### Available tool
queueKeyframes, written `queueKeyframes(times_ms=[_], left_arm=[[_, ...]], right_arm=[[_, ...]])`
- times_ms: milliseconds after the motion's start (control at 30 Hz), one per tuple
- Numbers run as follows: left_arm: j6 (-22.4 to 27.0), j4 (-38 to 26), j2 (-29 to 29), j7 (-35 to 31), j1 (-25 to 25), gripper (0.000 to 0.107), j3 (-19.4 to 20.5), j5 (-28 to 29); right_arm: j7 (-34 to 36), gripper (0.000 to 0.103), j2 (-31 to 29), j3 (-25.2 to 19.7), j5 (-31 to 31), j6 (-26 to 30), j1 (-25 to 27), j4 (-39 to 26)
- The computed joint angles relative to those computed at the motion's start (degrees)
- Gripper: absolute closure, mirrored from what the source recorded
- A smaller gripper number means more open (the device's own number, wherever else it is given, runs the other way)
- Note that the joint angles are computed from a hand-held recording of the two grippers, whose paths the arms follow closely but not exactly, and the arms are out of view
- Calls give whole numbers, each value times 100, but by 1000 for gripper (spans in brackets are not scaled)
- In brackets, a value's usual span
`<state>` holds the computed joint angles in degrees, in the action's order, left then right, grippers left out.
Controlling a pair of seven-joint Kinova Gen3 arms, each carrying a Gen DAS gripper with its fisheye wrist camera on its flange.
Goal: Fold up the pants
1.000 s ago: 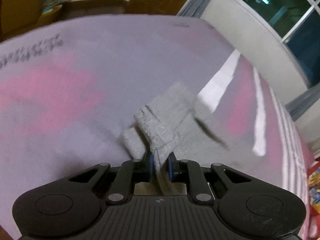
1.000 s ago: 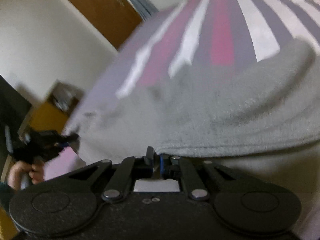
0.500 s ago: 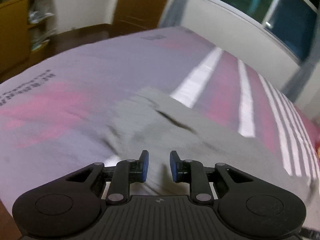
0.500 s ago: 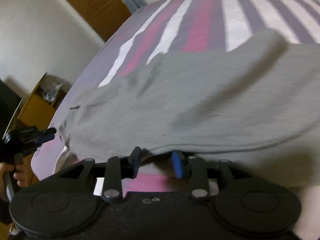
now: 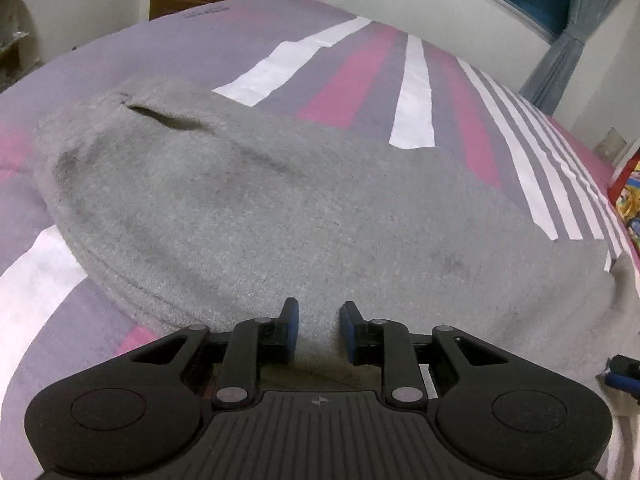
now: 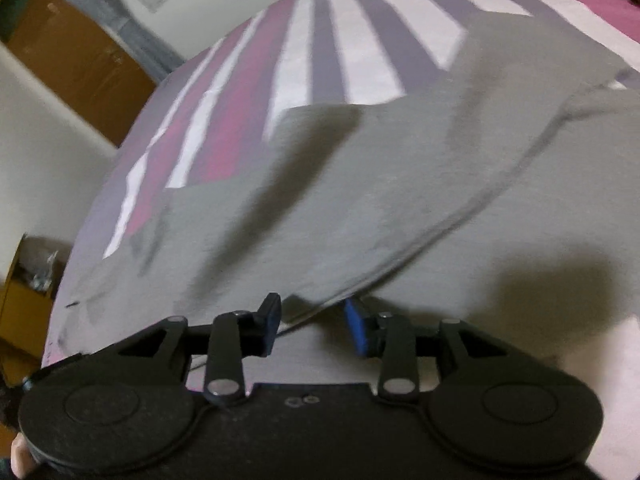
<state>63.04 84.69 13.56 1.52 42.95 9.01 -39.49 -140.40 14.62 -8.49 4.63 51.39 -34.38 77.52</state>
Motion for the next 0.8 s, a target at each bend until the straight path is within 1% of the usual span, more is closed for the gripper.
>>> queueKeyframes(times_ms=[100, 167, 267, 333, 367, 400, 433, 467, 500, 533, 633, 667, 700, 733, 800], left_arm=[[24, -52, -18, -31, -53, 83, -4, 95], [90, -190, 81, -56, -38, 83, -11, 95], [179, -274, 167, -116, 26, 83, -27, 72], [180, -371, 237, -238, -15, 83, -71, 134], [198, -404, 258, -262, -10, 83, -90, 157], [171, -389, 256, -281, -10, 83, -110, 164], [206, -427, 274, -319, -3, 83, -118, 180], [208, -445, 295, -353, -8, 83, -134, 191], [216, -463, 314, -374, -3, 83, -148, 197], [234, -486, 333, -390, 8, 83, -161, 200], [308, -577, 399, -448, 39, 83, -195, 211], [316, -588, 407, -472, 42, 83, -207, 219], [332, -618, 426, -496, 45, 83, -217, 226], [344, -634, 439, -512, 53, 83, -228, 230], [349, -646, 445, -521, 57, 83, -249, 247]], right_arm=[[-273, 65, -282, 91, -157, -642, 210, 621], [-479, 65, -385, 115, -272, -1108, 369, 945], [-512, 66, -421, 75, -664, -1807, 668, 1362], [-786, 67, -446, -200, -674, -2273, 979, 1641], [-1017, 68, -465, -271, -539, -2506, 1030, 1781], [-1250, 72, -489, -240, -348, -2739, 980, 1924], [-1483, 77, -540, -104, -119, -2972, 824, 2083], [-1716, 80, -598, 138, 113, -3141, 572, 2209], [-1949, 85, -676, 403, 337, -3307, 310, 2336], [-2182, 87, -736, 669, 559, -3472, 48, 2436], [-2881, 87, -854, 1461, 1230, -4036, -657, 2703], [-3079, 87, -876, 1620, 1463, -4170, -790, 2762], [-3248, 83, -874, 1673, 1696, -4258, -819, 2789], [-3473, 74, -857, 1630, 1927, -4300, -741, 2814], [-3802, 73, -785, 1329, 2109, -4246, -358, 2776]])
